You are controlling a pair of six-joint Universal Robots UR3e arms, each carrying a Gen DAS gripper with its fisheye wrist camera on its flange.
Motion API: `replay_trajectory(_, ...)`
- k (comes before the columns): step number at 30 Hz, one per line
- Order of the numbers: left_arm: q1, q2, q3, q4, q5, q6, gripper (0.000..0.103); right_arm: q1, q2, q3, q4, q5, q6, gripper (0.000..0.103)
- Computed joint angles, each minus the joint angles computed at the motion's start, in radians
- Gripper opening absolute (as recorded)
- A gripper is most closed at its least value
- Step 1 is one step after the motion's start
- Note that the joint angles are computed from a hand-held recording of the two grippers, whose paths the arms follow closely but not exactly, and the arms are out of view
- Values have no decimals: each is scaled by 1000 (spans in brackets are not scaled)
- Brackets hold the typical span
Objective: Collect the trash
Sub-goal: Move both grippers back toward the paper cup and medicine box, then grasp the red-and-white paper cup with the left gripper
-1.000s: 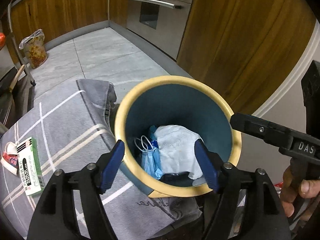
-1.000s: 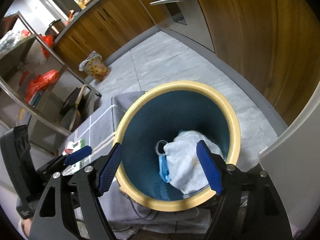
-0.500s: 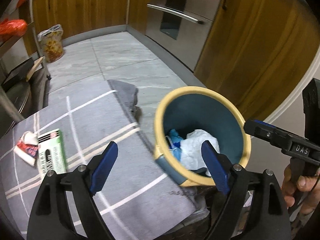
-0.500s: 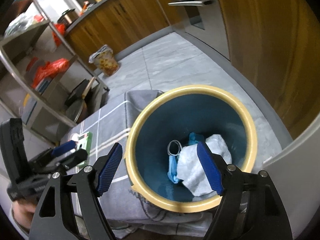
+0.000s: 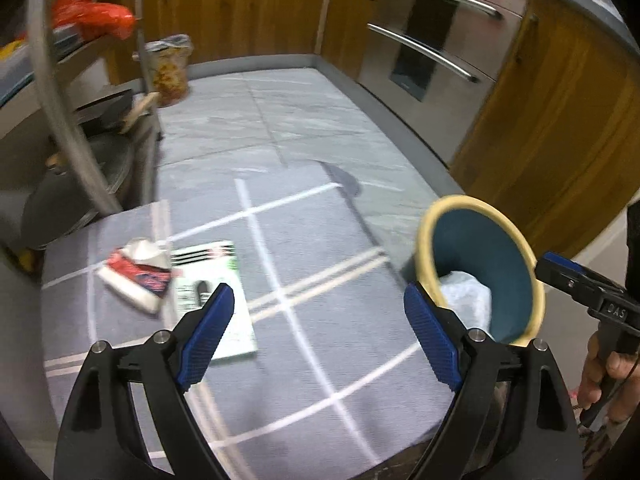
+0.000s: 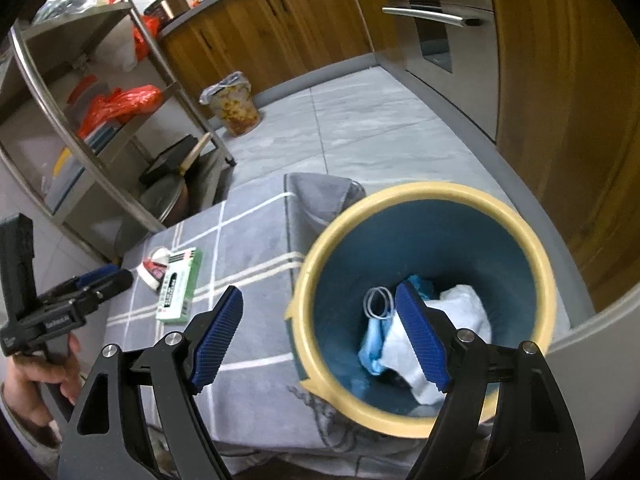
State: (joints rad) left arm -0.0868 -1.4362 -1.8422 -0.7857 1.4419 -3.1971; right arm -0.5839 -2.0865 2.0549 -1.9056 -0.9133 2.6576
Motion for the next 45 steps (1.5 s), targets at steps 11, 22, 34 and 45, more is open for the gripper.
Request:
replay_trajectory(11,380,117,-116,-114,-86,157,88,373,216,-35,-279,-156,232,82)
replay_trajectory(22,591,16,-118,-164,-237,177,71,675,498,-198,-458,-247,427,82)
replay_trajectory(34,714,-138,-107,-173,-418,100,55,835,727,-373,-487,-338,457,82)
replay_trajectory(45,719,-273,-106,-104,-472,35,15,904,861,-510,-487,-379,479,82)
